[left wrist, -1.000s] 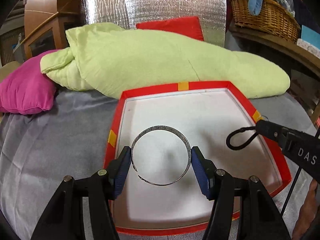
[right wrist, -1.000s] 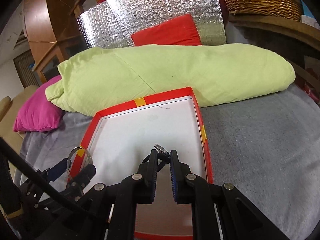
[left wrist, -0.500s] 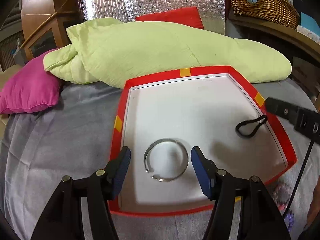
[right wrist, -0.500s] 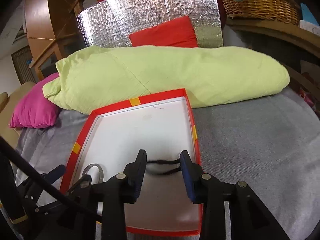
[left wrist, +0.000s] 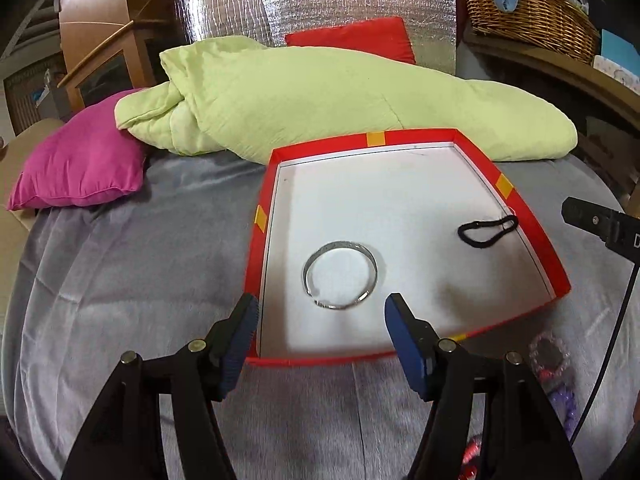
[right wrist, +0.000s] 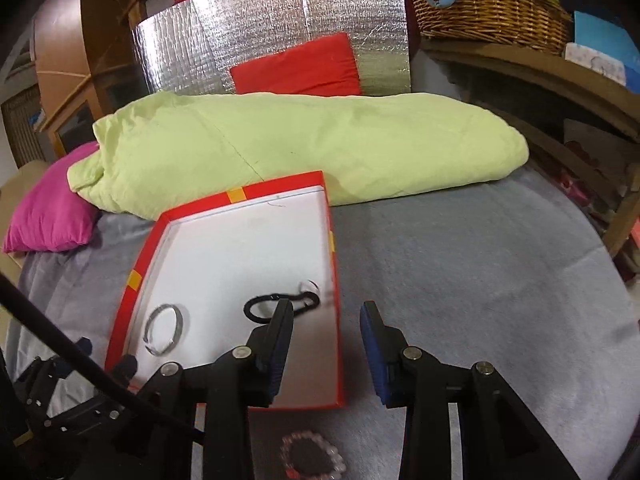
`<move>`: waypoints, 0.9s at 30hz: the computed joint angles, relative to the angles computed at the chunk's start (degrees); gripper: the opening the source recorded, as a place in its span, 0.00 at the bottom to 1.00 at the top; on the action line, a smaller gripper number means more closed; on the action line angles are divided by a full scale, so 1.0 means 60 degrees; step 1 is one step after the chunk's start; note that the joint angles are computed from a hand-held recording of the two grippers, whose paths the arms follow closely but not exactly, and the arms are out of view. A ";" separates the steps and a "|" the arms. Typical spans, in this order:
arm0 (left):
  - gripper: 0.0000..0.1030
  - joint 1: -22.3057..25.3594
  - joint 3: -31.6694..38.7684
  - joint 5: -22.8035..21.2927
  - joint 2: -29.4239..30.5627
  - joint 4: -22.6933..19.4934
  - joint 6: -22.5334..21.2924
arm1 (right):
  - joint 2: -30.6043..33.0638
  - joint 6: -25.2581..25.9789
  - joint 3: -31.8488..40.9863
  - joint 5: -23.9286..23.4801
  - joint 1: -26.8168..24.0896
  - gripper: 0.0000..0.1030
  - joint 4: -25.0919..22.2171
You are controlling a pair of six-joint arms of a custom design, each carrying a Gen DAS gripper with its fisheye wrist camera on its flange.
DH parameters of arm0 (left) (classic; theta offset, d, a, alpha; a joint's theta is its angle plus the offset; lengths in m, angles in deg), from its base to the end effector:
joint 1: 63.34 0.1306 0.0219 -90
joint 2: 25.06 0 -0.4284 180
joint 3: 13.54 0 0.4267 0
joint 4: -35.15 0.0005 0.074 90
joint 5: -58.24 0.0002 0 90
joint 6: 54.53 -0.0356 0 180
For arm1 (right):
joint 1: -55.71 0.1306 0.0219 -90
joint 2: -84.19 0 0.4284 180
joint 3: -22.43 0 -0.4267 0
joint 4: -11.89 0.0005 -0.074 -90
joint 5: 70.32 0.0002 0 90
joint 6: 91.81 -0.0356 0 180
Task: Organize jewelry
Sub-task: 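Open left tool dropping bangle while right tool releases hair tie into box, then withdraw both tools from box toward bracelets on the cloth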
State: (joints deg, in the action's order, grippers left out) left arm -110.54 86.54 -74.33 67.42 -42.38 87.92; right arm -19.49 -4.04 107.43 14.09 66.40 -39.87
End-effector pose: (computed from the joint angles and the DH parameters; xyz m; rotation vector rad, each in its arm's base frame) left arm 0.3554 -0.3491 0.5208 -0.2689 2.3355 0.2723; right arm 0.4143 0.0812 0.5364 -0.2210 2.3187 0.2267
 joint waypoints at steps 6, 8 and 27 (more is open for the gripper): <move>0.65 -0.0479 0.0035 -0.0363 -0.0096 -0.0372 0.0493 | -0.0479 0.0172 -0.0203 0.0169 -0.0019 0.37 -0.0233; 0.65 -0.0636 0.0034 -0.0506 -0.0136 -0.0499 0.0642 | -0.0627 0.0279 -0.0279 0.0267 -0.0011 0.38 -0.0296; 0.65 -0.1441 -0.0424 -0.0857 -0.0690 -0.1469 0.2206 | -0.1685 0.0778 -0.0981 0.0374 -0.0025 0.43 -0.1179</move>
